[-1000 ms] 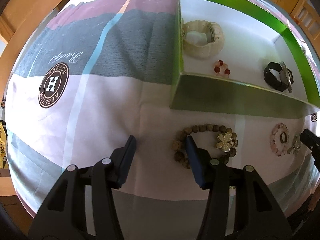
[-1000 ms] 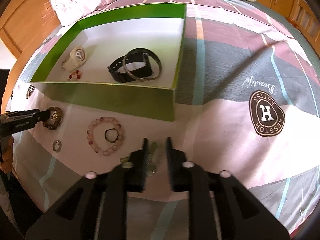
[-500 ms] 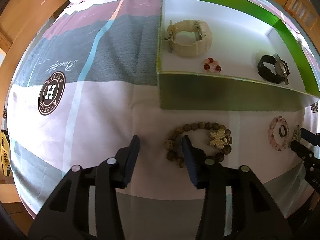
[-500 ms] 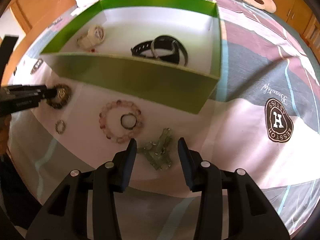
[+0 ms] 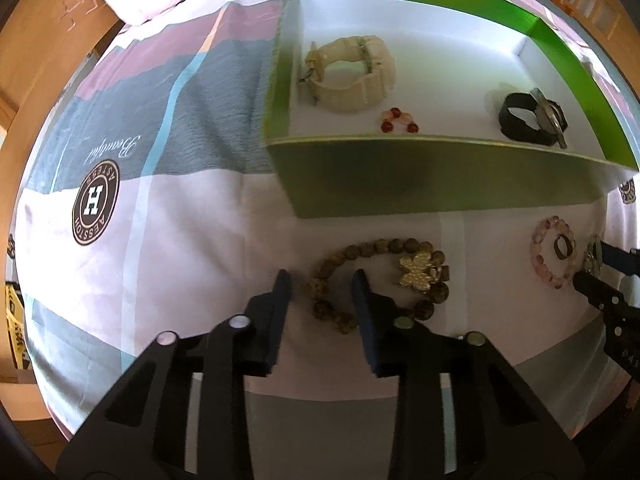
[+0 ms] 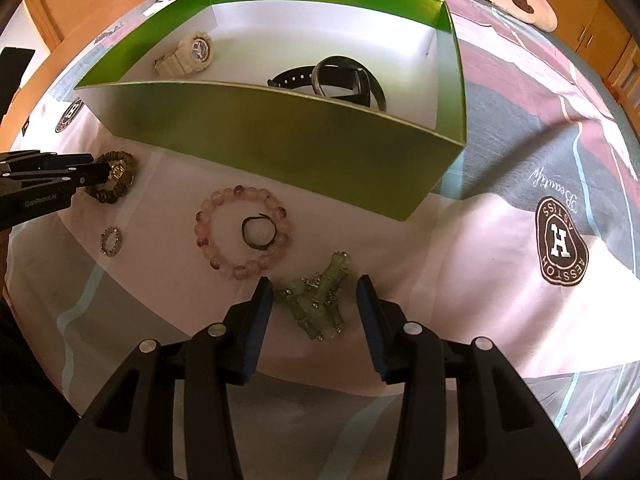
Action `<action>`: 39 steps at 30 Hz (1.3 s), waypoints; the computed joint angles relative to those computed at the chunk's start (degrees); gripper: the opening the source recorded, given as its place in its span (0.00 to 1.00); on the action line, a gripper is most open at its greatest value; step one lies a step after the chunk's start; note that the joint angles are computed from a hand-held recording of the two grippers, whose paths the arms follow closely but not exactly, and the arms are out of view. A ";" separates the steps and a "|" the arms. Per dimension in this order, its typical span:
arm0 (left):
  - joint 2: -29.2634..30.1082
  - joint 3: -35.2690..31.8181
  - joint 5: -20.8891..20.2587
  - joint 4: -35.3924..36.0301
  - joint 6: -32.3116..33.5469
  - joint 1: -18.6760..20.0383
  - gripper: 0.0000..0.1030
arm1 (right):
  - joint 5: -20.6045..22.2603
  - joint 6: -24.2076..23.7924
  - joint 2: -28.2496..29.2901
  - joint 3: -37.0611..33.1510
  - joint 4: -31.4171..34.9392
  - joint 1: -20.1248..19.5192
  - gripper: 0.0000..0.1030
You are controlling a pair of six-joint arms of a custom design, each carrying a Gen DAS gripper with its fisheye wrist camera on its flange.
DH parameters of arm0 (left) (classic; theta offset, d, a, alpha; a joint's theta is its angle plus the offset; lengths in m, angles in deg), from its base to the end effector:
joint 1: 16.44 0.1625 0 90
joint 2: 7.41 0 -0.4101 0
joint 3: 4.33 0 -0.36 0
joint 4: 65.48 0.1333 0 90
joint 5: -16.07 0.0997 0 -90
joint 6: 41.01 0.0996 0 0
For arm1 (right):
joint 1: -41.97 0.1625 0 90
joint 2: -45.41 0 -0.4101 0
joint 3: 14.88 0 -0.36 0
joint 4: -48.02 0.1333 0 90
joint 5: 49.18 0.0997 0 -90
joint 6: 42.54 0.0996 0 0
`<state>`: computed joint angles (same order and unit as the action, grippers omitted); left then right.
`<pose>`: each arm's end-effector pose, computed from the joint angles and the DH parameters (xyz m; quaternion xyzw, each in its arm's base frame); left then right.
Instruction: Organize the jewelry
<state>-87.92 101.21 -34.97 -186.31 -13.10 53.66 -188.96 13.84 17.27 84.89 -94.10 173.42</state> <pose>0.0138 -0.5376 0.3477 0.3661 0.8676 -0.0243 0.3356 0.4054 -0.3725 -0.0797 -0.0454 -0.8957 0.2116 0.3884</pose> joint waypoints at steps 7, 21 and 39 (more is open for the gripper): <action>-0.83 0.88 -0.51 0.28 0.35 -0.20 0.23 | -1.27 0.05 0.93 -1.05 1.37 0.54 0.43; -4.07 -0.37 -7.46 0.37 1.51 -1.02 0.10 | -3.99 -3.45 1.67 -1.81 -5.76 3.01 0.11; -2.77 -6.24 -16.13 -5.91 1.60 -7.21 0.10 | -11.48 -21.00 0.69 -4.11 -25.37 1.89 0.11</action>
